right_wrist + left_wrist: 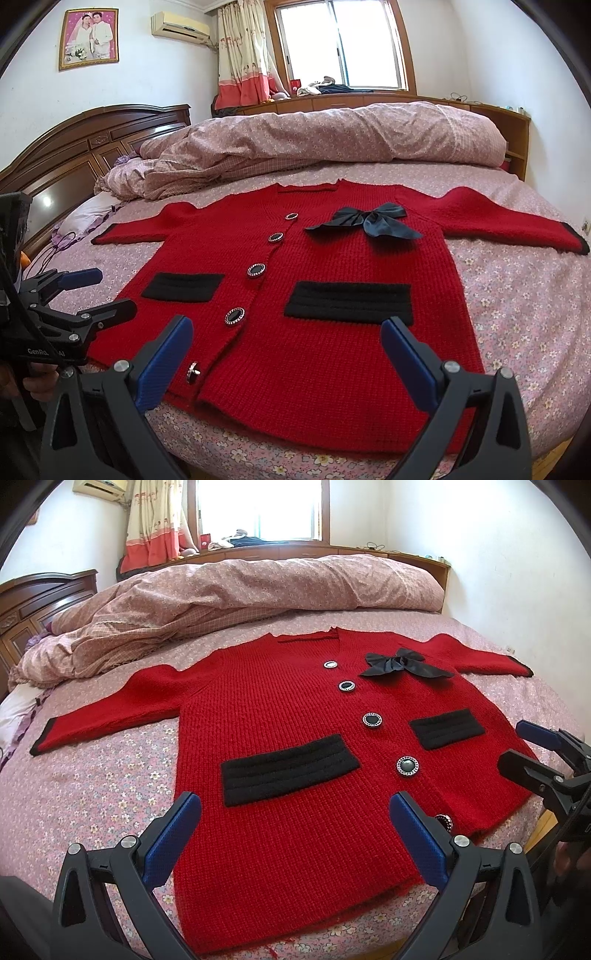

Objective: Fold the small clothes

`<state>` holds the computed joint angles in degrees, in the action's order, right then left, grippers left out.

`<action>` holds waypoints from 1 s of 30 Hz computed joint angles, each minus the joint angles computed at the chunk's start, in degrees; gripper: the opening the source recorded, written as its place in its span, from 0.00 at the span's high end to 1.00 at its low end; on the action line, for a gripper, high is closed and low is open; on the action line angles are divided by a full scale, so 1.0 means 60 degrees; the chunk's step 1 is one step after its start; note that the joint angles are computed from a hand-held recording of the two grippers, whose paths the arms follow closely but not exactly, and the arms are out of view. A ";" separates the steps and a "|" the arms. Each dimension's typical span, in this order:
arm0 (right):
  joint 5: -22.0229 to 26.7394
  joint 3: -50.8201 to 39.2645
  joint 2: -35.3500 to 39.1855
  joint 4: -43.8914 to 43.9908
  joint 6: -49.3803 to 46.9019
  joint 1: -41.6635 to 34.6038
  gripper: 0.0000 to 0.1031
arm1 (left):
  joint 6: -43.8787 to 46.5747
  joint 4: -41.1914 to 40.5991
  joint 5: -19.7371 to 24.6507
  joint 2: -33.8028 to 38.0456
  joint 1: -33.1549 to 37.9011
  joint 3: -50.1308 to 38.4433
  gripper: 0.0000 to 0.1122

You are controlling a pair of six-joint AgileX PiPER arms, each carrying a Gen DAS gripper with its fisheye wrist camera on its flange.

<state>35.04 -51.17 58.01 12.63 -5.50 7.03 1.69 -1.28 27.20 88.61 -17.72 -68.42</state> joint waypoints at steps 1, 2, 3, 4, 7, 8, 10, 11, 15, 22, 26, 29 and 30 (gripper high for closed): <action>-0.0004 0.0002 0.0002 0.0019 -0.0026 -0.0011 0.00 | -0.0042 0.0039 -0.0022 -0.0008 -0.0005 0.0014 0.12; 0.0000 0.0005 -0.0001 0.0026 -0.0032 -0.0017 0.00 | -0.0097 0.0075 -0.0027 -0.0012 -0.0008 0.0022 0.12; 0.0006 0.0003 0.0005 0.0029 -0.0038 -0.0018 0.00 | -0.0061 0.0007 0.0005 -0.0002 0.0007 0.0011 0.12; -0.0020 0.0026 0.0000 -0.0057 0.0054 0.0048 0.00 | 0.0058 -0.0128 0.0040 0.0007 0.0028 0.0003 0.12; -0.0037 0.0053 -0.0002 -0.0164 0.0165 0.0131 0.00 | -0.0025 0.0029 0.0003 -0.0016 -0.0021 0.0042 0.12; -0.0038 0.0057 -0.0005 -0.0168 0.0173 0.0145 0.00 | 0.0032 -0.0016 -0.0003 -0.0022 -0.0020 0.0043 0.12; -0.0054 0.0062 -0.0005 -0.0178 0.0178 0.0146 0.00 | 0.0085 -0.0071 -0.0009 -0.0025 -0.0013 0.0042 0.12; -0.0034 0.0047 0.0006 -0.0107 0.0108 0.0107 0.00 | 0.0085 -0.0071 -0.0009 -0.0025 -0.0013 0.0042 0.12; -0.0027 0.0048 0.0003 -0.0285 0.0313 0.0219 0.00 | 0.0099 -0.0147 0.0084 0.0002 0.0006 -0.0036 0.12; -0.0039 0.0053 0.0005 -0.0371 0.0410 0.0269 0.00 | 0.0057 -0.0119 0.0092 0.0006 -0.0002 -0.0042 0.12; -0.0041 0.0051 0.0013 -0.0302 0.0331 0.0234 0.00 | 0.0059 -0.0111 0.0110 0.0017 0.0009 -0.0065 0.12; -0.0038 0.0049 0.0017 -0.0302 0.0335 0.0235 0.00 | 0.0084 -0.0139 0.0106 0.0010 0.0017 -0.0052 0.12; -0.0038 0.0049 0.0017 -0.0302 0.0335 0.0235 0.00 | 0.0078 -0.0123 0.0095 0.0009 0.0014 -0.0046 0.12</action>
<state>34.82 -50.87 58.12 10.82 -3.49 8.43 2.16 -2.01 27.77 88.66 -17.64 -68.70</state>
